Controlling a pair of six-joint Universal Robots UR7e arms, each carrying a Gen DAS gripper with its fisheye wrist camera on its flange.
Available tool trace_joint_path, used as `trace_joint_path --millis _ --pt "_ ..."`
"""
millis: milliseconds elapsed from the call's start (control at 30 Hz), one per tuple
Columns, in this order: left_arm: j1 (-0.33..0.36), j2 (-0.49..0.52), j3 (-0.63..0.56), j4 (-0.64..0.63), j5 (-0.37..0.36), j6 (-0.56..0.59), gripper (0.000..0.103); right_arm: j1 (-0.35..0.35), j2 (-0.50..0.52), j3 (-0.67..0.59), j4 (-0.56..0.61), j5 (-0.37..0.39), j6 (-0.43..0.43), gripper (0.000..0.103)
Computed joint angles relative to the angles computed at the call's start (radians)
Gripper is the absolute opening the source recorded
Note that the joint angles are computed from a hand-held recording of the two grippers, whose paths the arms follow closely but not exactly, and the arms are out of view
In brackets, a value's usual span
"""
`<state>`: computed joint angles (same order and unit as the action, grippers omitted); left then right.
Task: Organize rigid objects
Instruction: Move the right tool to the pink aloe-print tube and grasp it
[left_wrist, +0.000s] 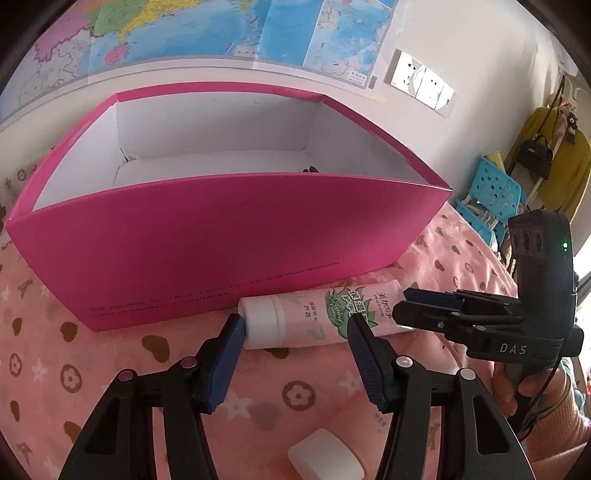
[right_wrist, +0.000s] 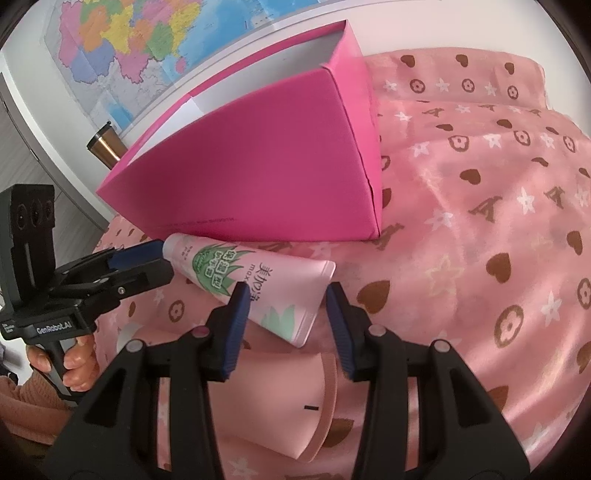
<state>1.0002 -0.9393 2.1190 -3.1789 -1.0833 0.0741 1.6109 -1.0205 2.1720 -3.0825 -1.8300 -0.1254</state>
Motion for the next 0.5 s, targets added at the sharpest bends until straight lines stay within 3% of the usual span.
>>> trace_joint_path --millis 500 --pt "-0.034 -0.026 0.039 -0.025 0.016 -0.019 0.059 0.032 -0.012 0.003 -0.006 -0.025 -0.006 0.047"
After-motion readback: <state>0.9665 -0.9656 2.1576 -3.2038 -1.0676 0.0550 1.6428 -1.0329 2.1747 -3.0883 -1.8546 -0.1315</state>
